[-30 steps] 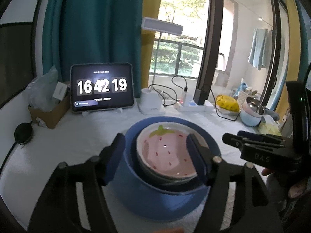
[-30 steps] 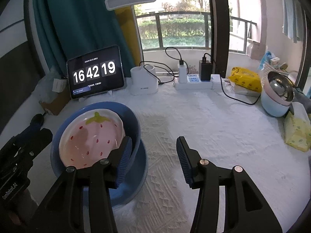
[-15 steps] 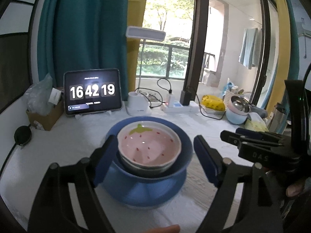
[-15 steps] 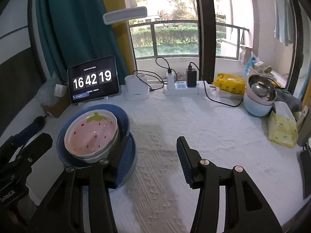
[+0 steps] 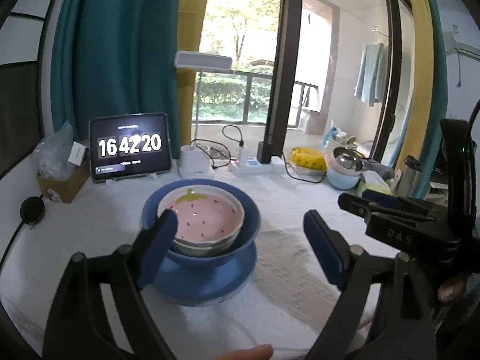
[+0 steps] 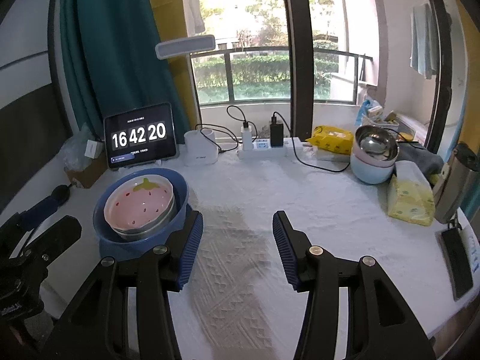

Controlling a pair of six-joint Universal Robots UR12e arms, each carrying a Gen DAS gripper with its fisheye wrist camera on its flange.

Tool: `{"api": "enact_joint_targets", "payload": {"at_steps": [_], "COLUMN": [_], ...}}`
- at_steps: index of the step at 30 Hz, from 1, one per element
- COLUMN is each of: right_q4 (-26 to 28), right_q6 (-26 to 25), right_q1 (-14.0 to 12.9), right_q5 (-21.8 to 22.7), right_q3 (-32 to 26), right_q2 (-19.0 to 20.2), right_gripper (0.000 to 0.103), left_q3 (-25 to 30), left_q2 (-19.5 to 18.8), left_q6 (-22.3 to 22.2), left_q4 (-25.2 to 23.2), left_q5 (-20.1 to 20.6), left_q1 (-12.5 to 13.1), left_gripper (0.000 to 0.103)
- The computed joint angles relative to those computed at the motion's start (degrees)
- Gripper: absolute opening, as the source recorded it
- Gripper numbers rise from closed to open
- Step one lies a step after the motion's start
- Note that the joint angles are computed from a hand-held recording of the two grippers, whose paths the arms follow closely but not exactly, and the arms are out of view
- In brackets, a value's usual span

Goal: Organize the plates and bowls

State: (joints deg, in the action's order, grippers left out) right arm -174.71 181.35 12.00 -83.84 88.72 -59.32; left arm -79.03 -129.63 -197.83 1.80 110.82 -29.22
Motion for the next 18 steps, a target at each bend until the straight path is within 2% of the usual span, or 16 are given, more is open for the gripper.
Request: {"api": "enact_joint_targets", "payload": {"at_steps": [11, 15, 18], "right_q4": [-5.2, -7.3, -8.6], "right_q6": [-0.4, -0.7, -1.1], "right_q1": [-0.4, -0.3, -0.4], "right_q5": [-1.6, -2.7, -3.4], "right_q3": [3.9, 5.1, 6.0], "right_q2": [-2.7, -3.4, -4.0], "right_gripper": [0.052, 0.052, 0.055], "left_q3": [-0.4, -0.9, -0.9], "left_q2": [0.8, 1.4, 1.4], "left_q6": [0.5, 1.3, 1.9], "left_q4": [0.7, 0.4, 0.9], "left_q5": [1.9, 0.6, 2.2], "left_q1": [-1.1, -1.2, -1.6], "left_gripper": [0.087, 0.087, 0.087]}}
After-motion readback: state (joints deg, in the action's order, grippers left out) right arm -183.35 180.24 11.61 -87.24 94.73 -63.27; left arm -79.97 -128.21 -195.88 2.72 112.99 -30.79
